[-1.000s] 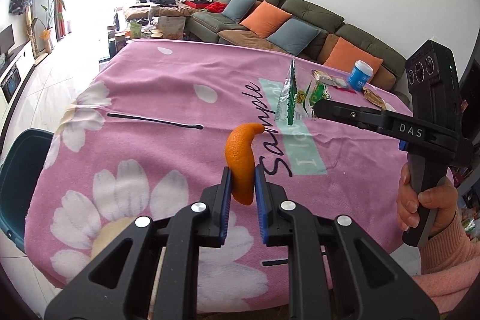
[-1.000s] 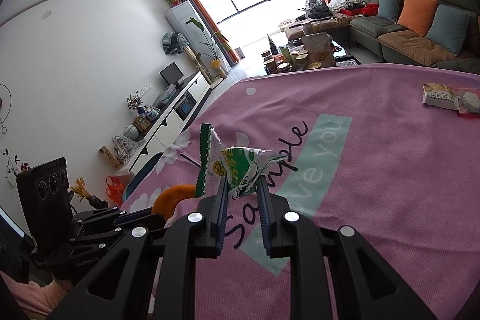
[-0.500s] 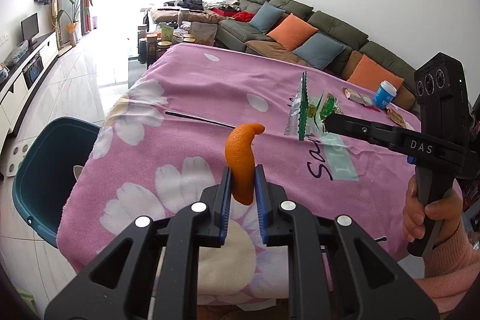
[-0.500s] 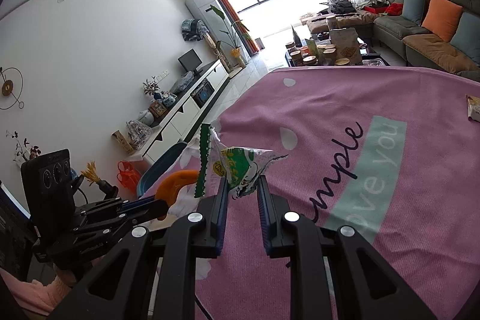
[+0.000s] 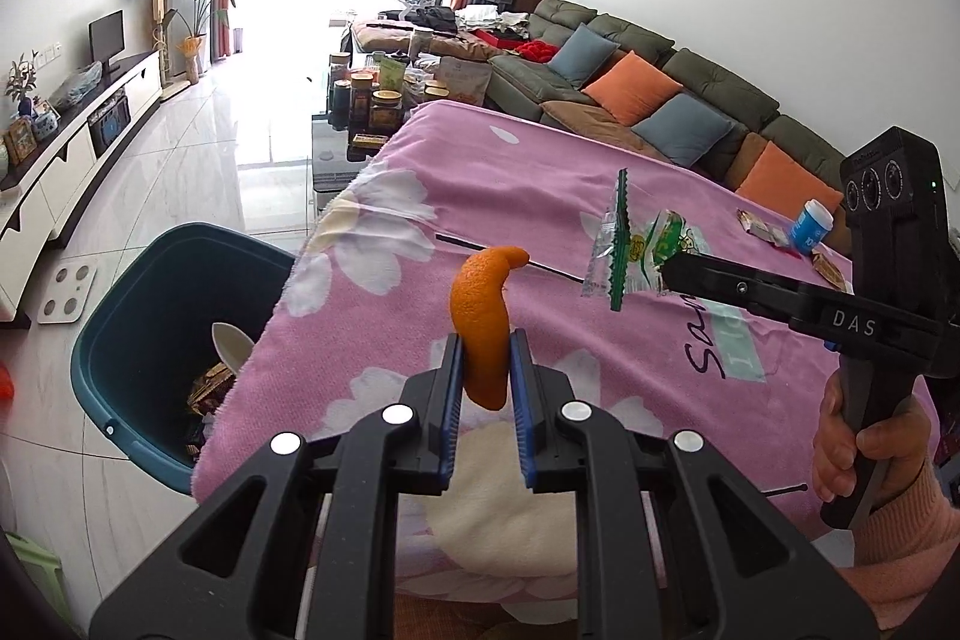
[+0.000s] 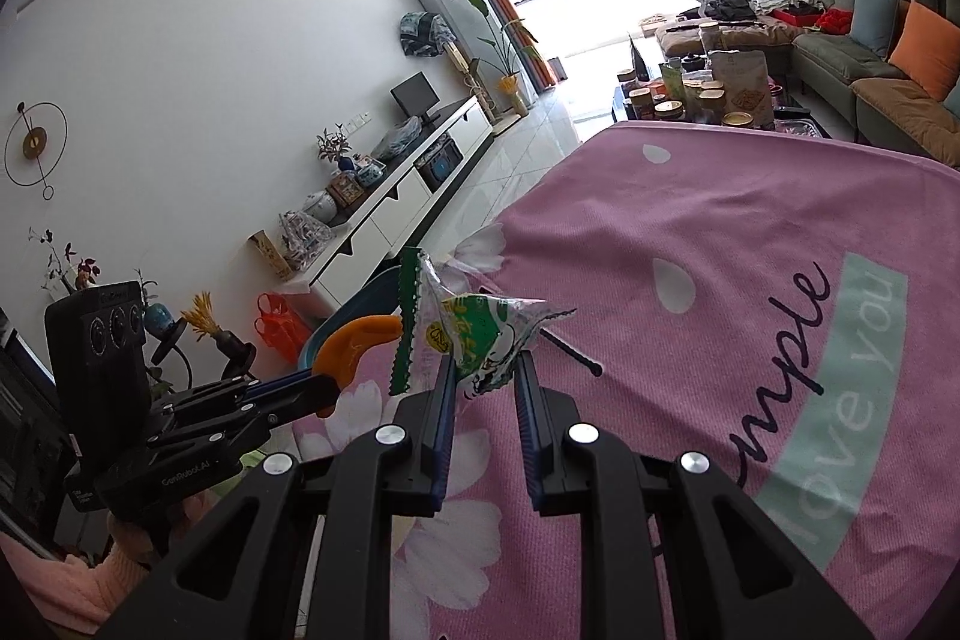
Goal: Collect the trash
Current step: 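Lift the orange peel and snack wrapper and carry them over the teal bin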
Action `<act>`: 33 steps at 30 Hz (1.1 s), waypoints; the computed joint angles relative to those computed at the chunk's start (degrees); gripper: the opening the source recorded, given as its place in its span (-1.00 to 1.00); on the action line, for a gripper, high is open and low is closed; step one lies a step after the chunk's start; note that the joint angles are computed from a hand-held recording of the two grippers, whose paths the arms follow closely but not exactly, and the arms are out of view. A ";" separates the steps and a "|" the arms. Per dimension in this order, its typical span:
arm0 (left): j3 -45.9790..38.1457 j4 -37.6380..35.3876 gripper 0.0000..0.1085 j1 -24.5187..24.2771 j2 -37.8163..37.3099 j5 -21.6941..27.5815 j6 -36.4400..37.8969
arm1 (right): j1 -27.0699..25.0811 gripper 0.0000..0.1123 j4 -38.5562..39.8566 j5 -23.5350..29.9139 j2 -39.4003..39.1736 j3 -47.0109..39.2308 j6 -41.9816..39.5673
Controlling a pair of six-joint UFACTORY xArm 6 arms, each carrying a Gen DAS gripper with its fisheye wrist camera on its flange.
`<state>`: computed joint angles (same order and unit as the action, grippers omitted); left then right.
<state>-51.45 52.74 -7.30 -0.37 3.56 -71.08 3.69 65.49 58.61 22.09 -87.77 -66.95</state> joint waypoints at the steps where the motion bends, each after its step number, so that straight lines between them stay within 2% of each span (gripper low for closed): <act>1: 0.27 0.60 -0.71 0.30 -0.35 0.12 -0.64 | 0.31 -0.68 -0.04 0.03 -0.14 0.09 -0.06; 14: 2.35 5.96 -0.71 3.28 -3.53 1.56 -6.28 | 3.51 -0.68 -1.30 0.51 0.59 -1.59 -0.59; 33: 4.85 9.94 -0.71 6.31 -7.11 3.89 -11.88 | 7.43 -0.68 -3.27 0.44 1.21 -3.48 -0.61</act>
<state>-46.59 62.68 -0.99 -7.48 7.45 -82.95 11.13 62.21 59.04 23.30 -91.25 -67.56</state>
